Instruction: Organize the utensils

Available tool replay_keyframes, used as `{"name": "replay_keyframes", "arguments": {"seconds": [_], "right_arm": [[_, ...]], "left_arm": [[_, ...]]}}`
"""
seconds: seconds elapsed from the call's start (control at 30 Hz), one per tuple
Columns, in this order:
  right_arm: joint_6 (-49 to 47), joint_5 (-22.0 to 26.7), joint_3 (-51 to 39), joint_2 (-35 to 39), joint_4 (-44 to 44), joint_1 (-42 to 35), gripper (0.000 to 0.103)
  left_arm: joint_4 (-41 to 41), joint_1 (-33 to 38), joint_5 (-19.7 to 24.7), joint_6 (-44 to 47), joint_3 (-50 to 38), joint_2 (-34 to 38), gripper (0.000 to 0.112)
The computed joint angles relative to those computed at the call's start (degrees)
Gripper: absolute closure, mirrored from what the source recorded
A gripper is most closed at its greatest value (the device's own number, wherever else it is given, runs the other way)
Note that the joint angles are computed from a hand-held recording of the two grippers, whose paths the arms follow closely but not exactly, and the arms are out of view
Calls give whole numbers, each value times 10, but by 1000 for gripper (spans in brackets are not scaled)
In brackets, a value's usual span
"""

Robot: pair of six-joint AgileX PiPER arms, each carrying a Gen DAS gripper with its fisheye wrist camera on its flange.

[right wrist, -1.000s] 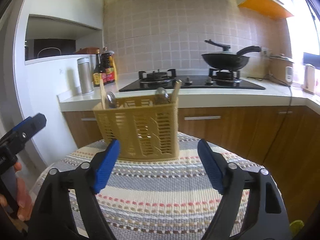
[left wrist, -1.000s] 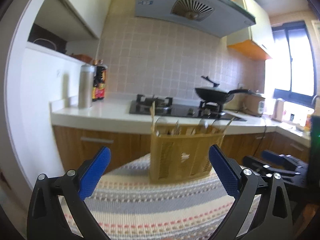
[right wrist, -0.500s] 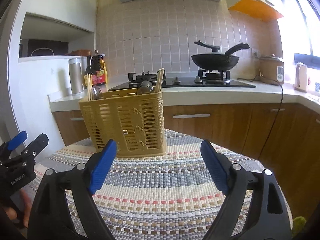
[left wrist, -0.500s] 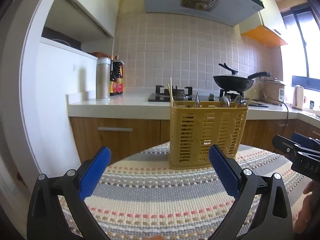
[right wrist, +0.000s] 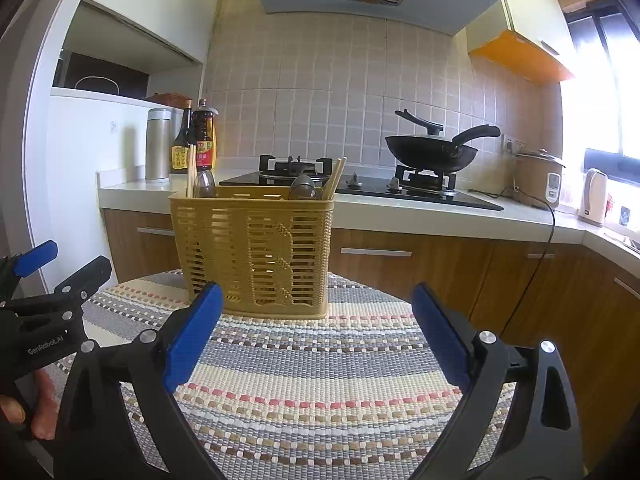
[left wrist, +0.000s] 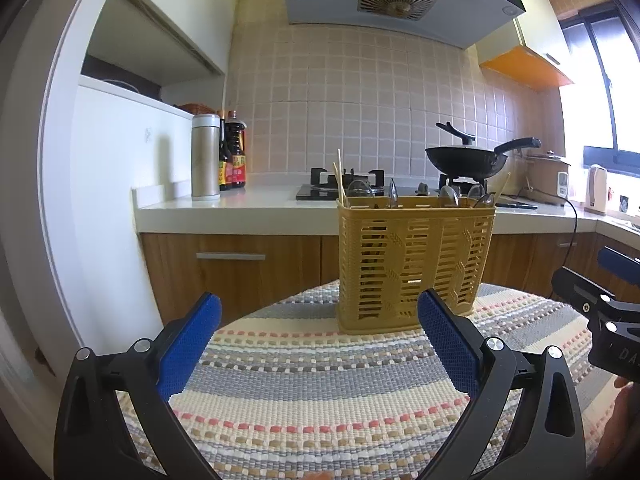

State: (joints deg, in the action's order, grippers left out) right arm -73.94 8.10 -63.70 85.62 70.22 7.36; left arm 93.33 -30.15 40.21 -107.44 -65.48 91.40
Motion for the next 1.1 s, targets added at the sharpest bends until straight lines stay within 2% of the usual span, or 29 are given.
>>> {"name": "replay_keyframes", "arguments": {"seconds": [0.23,0.4,0.67,1.1], "right_arm": [[73,24,-14,6,-51,-18,11],[124,11,-15,7,-97,-14,9],[101,10,-10,2,-75,-12,8],[148,13,-13,3,-125,-8,8]], "left_arm": [[-1,0,4,-3,-1,0,17],[-10,4,-6,4,-2,0,17],[-12,3,-10,6,-1,-3,17],[-27,9,-21,16,-4,-5,17]]}}
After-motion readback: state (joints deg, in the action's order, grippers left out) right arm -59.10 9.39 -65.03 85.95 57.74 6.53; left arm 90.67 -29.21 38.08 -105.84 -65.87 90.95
